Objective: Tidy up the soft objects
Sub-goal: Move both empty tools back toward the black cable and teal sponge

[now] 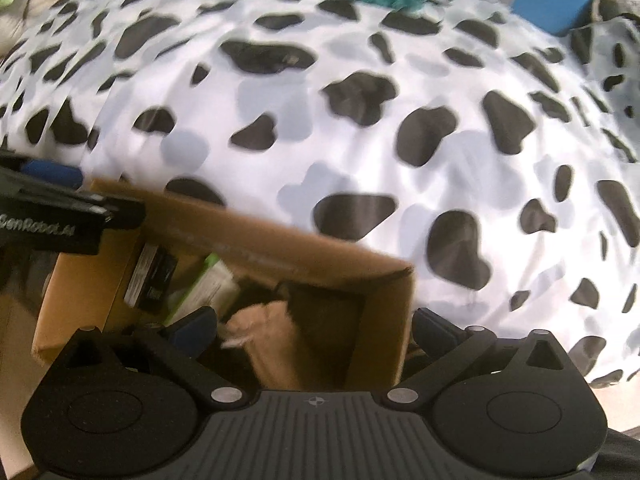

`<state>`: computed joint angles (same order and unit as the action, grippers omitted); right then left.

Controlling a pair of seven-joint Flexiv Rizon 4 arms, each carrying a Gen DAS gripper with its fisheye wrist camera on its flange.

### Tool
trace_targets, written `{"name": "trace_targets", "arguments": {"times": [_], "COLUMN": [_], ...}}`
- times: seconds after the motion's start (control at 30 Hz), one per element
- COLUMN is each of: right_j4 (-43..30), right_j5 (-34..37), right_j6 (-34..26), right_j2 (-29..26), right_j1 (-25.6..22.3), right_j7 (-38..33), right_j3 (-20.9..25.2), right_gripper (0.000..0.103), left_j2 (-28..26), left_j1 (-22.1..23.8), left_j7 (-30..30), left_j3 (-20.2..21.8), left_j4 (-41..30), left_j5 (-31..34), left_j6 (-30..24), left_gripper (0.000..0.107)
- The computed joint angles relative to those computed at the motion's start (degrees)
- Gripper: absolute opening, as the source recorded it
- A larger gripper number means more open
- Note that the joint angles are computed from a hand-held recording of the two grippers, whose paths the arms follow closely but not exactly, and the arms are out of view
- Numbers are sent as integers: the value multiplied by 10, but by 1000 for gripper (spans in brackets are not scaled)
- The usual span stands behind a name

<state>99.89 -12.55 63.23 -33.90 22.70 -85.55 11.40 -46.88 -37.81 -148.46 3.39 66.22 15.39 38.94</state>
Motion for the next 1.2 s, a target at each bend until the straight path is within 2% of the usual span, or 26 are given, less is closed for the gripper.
{"name": "trace_targets", "arguments": {"times": [0.3,0.4,0.6,0.87,1.2], "right_j4": [36,54,74,82,66], "right_j5": [-53,-83,-119,-121,-89], "right_j6": [123,175,247,297,321], "right_j2": [10,14,16,15,4], "right_j1": [30,48,75,85,86], "right_j7": [112,155,208,220,215], "right_j3": [-68,-104,-156,-177,-184], "right_gripper": [103,103,103,103,103], "left_j2": [11,15,16,16,2], "left_j1": [-21,-27,-33,-43,-38], "left_j7": [-66,-88,-97,-101,-89], "left_j3": [32,41,45,57,63], "left_j4": [10,12,7,0,-18], "left_j5": [49,69,100,136,155], "left_j6": [50,60,72,97,106], "left_gripper": [75,75,75,75,75]}}
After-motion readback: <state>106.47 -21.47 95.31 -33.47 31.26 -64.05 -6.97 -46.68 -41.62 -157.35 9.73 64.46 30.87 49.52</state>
